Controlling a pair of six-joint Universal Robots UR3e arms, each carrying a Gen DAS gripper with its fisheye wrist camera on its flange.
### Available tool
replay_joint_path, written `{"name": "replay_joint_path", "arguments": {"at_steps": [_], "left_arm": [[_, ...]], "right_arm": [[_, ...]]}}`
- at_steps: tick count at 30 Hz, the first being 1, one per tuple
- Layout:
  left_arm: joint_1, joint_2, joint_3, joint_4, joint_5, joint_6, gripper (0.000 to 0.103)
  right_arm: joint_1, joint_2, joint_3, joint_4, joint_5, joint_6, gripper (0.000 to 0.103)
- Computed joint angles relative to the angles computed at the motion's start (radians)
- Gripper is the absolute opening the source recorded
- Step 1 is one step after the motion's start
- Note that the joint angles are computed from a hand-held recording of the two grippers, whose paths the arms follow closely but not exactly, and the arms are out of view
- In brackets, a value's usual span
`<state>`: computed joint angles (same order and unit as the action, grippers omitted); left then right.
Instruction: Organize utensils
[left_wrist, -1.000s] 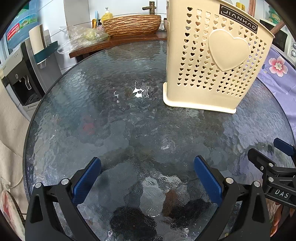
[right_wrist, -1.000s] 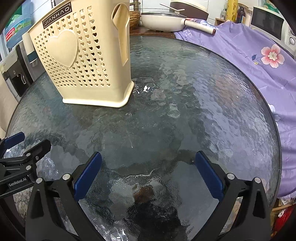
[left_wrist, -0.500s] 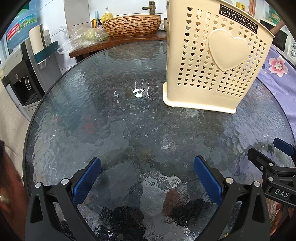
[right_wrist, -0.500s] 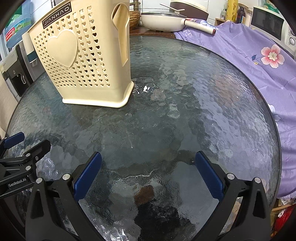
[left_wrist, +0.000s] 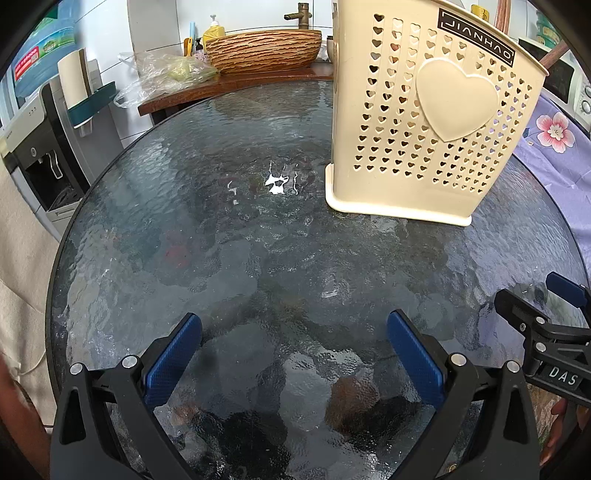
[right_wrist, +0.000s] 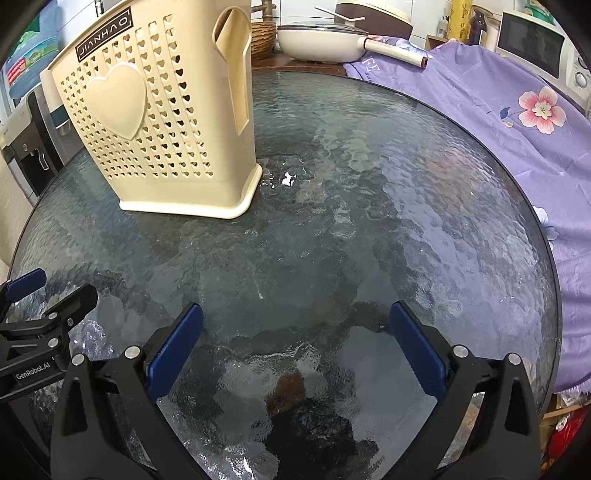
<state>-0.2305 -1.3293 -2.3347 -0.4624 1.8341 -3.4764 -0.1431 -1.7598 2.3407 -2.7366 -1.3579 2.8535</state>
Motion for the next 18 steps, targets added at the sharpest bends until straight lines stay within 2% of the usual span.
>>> {"name": "replay_joint_path", "arguments": {"at_steps": [18], "left_arm": [[-0.001, -0.002, -0.001, 0.003, 0.001, -0.001, 0.098]], "right_arm": [[-0.003, 0.002, -0.006, 0.009, 0.004, -0.003, 0.099]]}}
